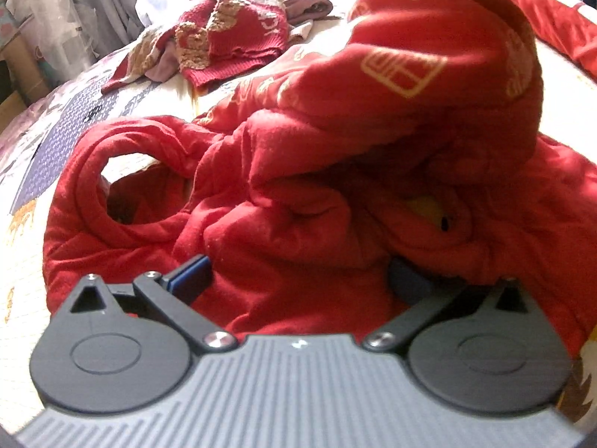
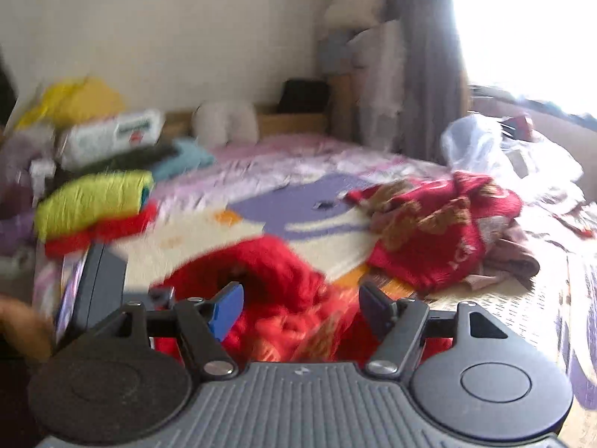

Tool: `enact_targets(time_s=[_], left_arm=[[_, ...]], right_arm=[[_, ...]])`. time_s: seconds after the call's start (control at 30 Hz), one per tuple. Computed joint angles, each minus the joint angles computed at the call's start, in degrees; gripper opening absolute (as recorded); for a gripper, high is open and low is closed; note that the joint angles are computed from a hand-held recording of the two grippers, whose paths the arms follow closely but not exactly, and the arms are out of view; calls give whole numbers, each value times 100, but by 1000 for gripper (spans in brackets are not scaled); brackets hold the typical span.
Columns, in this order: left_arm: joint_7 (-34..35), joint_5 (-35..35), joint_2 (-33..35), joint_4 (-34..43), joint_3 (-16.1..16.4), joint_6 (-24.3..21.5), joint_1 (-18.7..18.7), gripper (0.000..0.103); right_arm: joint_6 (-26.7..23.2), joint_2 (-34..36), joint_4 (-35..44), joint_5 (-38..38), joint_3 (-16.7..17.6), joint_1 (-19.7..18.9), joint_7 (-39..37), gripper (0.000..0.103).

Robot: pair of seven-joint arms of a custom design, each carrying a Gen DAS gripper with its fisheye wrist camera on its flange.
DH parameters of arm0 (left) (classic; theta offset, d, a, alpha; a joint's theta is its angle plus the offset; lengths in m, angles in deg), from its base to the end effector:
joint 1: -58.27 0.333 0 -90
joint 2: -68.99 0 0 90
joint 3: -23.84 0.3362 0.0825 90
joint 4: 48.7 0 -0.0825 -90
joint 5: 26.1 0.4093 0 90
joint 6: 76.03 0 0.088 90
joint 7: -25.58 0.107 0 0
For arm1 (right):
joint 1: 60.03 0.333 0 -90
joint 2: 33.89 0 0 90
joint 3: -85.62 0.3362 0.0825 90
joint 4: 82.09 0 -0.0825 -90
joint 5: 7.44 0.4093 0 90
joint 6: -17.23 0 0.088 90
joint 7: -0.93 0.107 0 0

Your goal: Fold clothes

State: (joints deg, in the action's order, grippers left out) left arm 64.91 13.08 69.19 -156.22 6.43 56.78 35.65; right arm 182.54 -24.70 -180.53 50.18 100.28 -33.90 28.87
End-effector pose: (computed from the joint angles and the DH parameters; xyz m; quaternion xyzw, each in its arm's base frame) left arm 0.4863 -0.3927 0.5674 -0.6001 0.7172 -0.2066 0.2879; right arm 0.5537 0.3960 0.5991 -0.7943 0.2711 -0.1489 0.5229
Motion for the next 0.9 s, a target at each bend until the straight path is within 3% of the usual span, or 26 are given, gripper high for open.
enact_targets(time_s=[0.13, 0.27, 0.33, 0.47, 0.6, 0.8, 0.9], left_arm=[[33, -45, -48, -25, -1, -5, -4, 103], [60, -68, -57, -23, -6, 1, 7, 103], [55, -62, -55, -29, -8, 12, 9, 103], [60, -69, -49, -30, -5, 40, 16, 103], [86, -96, -48, -51, 6, 115, 28, 103], [148, -163, -42, -59, 15, 177, 47, 103], [144, -141, -36, -48, 7, 150, 40, 103]], right_arm=[[344, 185, 229, -144, -151, 29, 1053, 75], [669, 477, 332, -1906, -984, 544, 4016, 81], [457, 672, 488, -2376, -1361, 700, 5288, 81], [-385, 1170, 973, -3172, -1817, 806, 6995, 79], [-1069, 1601, 1592, -3403, -1589, 500, 7335, 79], [-1525, 2094, 2345, -3155, -785, -124, 7269, 79], [-2204, 2432, 2901, -3224, -611, -236, 7299, 77]])
